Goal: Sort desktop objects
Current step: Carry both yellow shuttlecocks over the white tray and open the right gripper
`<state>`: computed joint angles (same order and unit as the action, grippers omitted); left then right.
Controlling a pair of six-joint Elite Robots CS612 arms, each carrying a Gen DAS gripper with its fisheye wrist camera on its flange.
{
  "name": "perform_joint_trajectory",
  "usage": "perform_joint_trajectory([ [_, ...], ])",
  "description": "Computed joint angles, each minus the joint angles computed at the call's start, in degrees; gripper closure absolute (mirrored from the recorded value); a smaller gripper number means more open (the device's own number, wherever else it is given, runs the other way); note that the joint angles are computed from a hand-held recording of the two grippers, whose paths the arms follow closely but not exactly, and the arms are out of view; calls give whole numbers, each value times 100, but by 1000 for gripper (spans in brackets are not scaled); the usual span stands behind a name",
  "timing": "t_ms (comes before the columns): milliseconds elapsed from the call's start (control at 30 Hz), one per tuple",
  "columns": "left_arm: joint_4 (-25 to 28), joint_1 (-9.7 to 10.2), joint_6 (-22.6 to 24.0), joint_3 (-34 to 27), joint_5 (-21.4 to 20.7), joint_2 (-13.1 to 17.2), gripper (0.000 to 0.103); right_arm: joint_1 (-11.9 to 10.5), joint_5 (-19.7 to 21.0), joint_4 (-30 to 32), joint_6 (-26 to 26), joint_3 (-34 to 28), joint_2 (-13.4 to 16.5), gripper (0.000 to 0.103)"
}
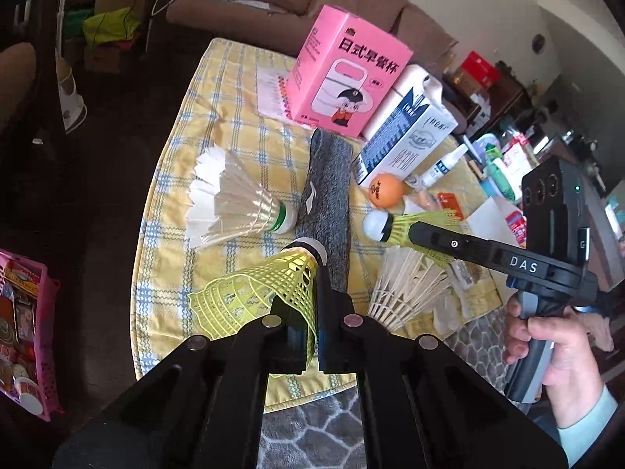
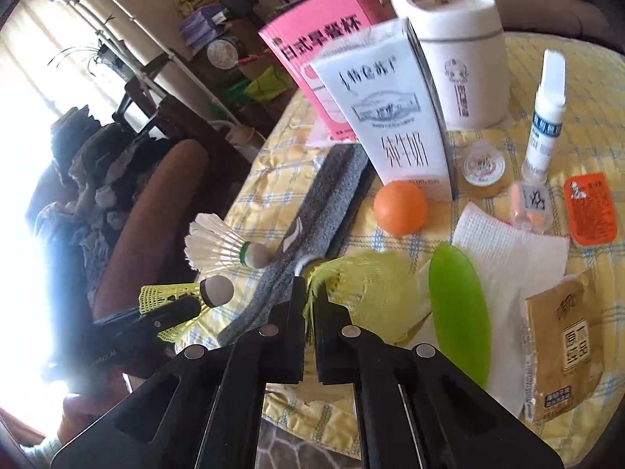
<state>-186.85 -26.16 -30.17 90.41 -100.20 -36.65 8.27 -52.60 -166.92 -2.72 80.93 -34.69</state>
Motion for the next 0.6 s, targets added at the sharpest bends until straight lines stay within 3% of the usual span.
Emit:
perform_joint_trajectory([
  [100, -390, 30, -96, 48, -279, -19, 100, -104, 243, -280, 73, 210, -187, 100],
  [200, -439, -24, 9, 68, -386, -104, 100, -217, 345, -486, 7, 454, -415, 100],
  [367, -606, -125, -72, -182, -1197, -115, 100, -519, 669, -830, 152, 897, -800, 100],
  [467, -486, -257, 99, -401, -1439, -145, 100, -738, 748, -1074, 222, 1207, -1037, 100],
  [600, 47, -489, 527, -716, -1305, -189, 100, -1063, 814, -1423, 359, 1573, -1301, 100],
])
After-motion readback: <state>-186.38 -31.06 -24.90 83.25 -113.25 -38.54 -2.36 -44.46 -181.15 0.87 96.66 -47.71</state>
